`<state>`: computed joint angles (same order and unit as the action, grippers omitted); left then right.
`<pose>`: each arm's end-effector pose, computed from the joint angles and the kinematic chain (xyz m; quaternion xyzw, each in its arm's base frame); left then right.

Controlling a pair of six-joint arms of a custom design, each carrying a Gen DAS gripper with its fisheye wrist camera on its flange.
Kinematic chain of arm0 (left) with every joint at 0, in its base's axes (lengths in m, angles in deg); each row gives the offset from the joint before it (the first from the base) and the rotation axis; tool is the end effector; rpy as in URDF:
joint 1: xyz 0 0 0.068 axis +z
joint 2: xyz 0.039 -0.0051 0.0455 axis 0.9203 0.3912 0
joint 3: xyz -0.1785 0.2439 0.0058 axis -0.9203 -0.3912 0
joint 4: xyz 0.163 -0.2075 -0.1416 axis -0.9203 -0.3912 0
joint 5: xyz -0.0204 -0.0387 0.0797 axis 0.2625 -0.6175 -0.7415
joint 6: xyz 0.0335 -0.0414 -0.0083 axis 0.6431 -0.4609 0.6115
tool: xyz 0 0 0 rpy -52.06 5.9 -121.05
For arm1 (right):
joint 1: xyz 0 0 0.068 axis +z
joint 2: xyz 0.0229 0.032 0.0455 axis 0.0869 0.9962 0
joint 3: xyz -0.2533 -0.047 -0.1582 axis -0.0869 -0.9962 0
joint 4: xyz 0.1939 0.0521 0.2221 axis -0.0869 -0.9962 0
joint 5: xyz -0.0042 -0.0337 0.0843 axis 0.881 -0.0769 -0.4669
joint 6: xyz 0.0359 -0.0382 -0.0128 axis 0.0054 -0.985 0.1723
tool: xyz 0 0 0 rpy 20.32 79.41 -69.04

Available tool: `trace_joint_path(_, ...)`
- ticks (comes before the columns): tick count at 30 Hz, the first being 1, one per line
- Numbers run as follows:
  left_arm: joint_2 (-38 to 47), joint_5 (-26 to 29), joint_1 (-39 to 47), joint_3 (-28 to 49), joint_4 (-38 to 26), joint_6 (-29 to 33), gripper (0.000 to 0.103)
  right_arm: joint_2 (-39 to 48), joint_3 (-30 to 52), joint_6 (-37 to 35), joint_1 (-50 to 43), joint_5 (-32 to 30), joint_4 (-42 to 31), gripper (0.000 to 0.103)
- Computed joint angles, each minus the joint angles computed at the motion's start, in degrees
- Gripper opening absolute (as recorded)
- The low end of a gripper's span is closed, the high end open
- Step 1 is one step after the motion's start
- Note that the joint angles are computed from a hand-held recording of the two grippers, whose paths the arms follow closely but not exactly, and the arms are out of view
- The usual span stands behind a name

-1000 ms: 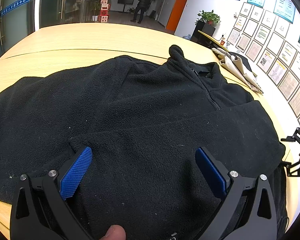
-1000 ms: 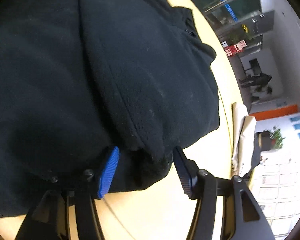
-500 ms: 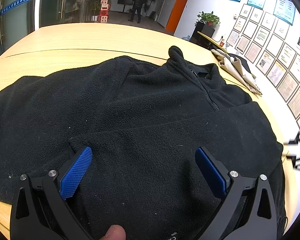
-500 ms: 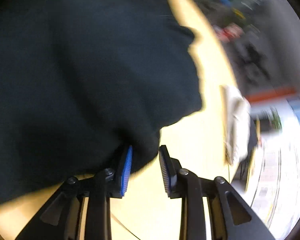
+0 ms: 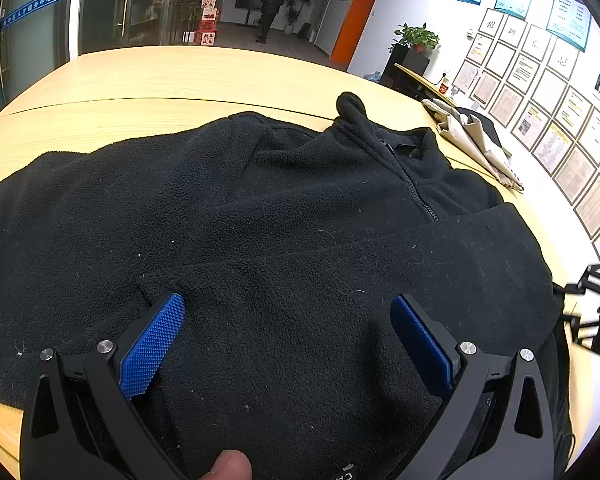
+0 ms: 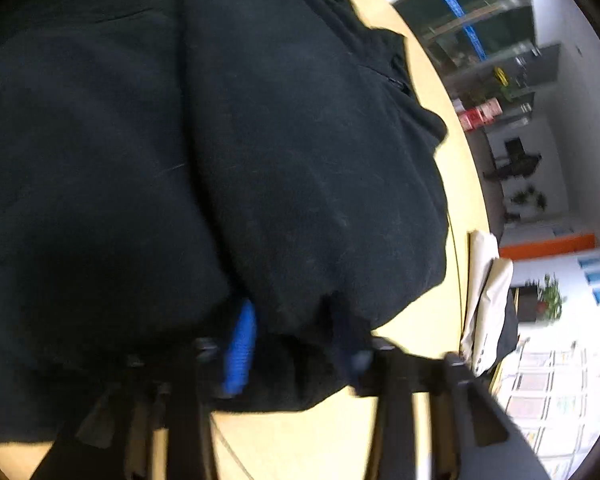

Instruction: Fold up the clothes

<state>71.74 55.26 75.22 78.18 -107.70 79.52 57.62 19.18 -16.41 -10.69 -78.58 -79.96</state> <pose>0.2559 0.0186 0.1930 0.1450 0.9203 -0.1939 0.3073 0.0964 -0.0273 0.2040 -0.4688 0.8342 -0.2065 0.2041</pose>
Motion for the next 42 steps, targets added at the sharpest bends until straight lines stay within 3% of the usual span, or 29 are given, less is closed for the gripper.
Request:
trace_joint_path(4, 0.17, 0.97, 0.54, 0.25, -0.54, 0.67, 0.103, 3.81, 5.17, 8.40, -0.75, -4.01, 6.71, 0.016)
trace_joint_path(7, 0.51, 1.69, 1.04, 0.71, -1.21, 1.54, 0.103, 10.78, 6.45, 10.94, -0.74, -2.52, 8.37, 0.016)
trace_joint_path(11, 0.89, 2.31, 1.59, 1.25, -1.98, 2.70, 0.103, 7.56, 1.27, 2.83, 4.65, 1.07, 3.40, 0.018)
trace_joint_path(14, 0.89, 2.35, 1.66, 1.26, -2.01, 2.89, 0.103, 6.05, 2.62, 5.16, 1.48, -3.43, 3.17, 0.021)
trace_joint_path(15, 0.81, 2.10, 1.51, 1.20, -1.89, 2.87, 0.103, 4.81, 2.41, 3.80, -0.69, -5.56, 3.92, 0.024)
trace_joint_path(16, 0.73, 1.86, 1.36, 1.12, -1.77, 2.84, 0.103, 4.28, 1.94, 2.20, -1.98, -6.48, 4.60, 0.038)
trace_joint_path(17, 0.67, 1.74, 1.30, 1.01, -1.62, 2.81, 0.103, 4.88, 1.26, 0.64, -2.57, -5.85, 5.57, 0.043)
trace_joint_path(19, 0.54, 1.62, 1.22, 0.79, -1.39, 2.82, 0.103, 9.08, -1.00, -2.78, -4.07, -1.81, 9.54, 0.042)
trace_joint_path(21, 0.37, 1.52, 1.14, 0.58, -1.20, 2.80, 0.103, 13.19, 0.87, -4.76, -8.62, -5.21, 9.72, 0.042)
trace_joint_path(24, 0.37, 1.75, 1.21, 0.49, -1.05, 2.74, 0.103, 19.09, 6.90, -3.65, -10.77, -10.46, 3.50, 0.042)
trace_joint_path(26, 0.38, 1.88, 1.25, 0.44, -0.95, 2.69, 0.103, 17.49, 6.55, -2.58, -8.61, -7.95, -2.14, 0.044)
trace_joint_path(28, 0.36, 1.75, 1.12, 0.38, -0.83, 2.61, 0.103, 19.51, 5.39, -4.36, -7.99, -3.56, -0.19, 0.044)
trace_joint_path(33, 0.40, 1.95, 1.21, 0.30, -0.75, 2.64, 0.103, 26.92, 9.93, 1.23, -7.81, -4.29, 1.23, 0.044)
trace_joint_path(35, 0.36, 1.79, 1.12, 0.22, -0.65, 2.65, 0.103, 31.42, 10.30, 3.85, -6.86, -1.89, 2.79, 0.046)
trace_joint_path(37, 0.18, 1.44, 0.98, 0.07, -0.60, 2.67, 0.103, 33.07, 10.10, 3.17, -6.72, -2.07, 4.16, 0.050)
trace_joint_path(40, -0.12, 1.26, 0.86, 0.05, -0.80, 2.65, 0.103, 38.34, 14.26, 6.63, -5.47, -1.60, 1.69, 0.051)
trace_joint_path(42, -0.51, 1.57, 1.12, 0.09, -1.06, 2.43, 0.103, 37.19, 15.71, 6.98, -3.12, -2.05, 0.71, 0.050)
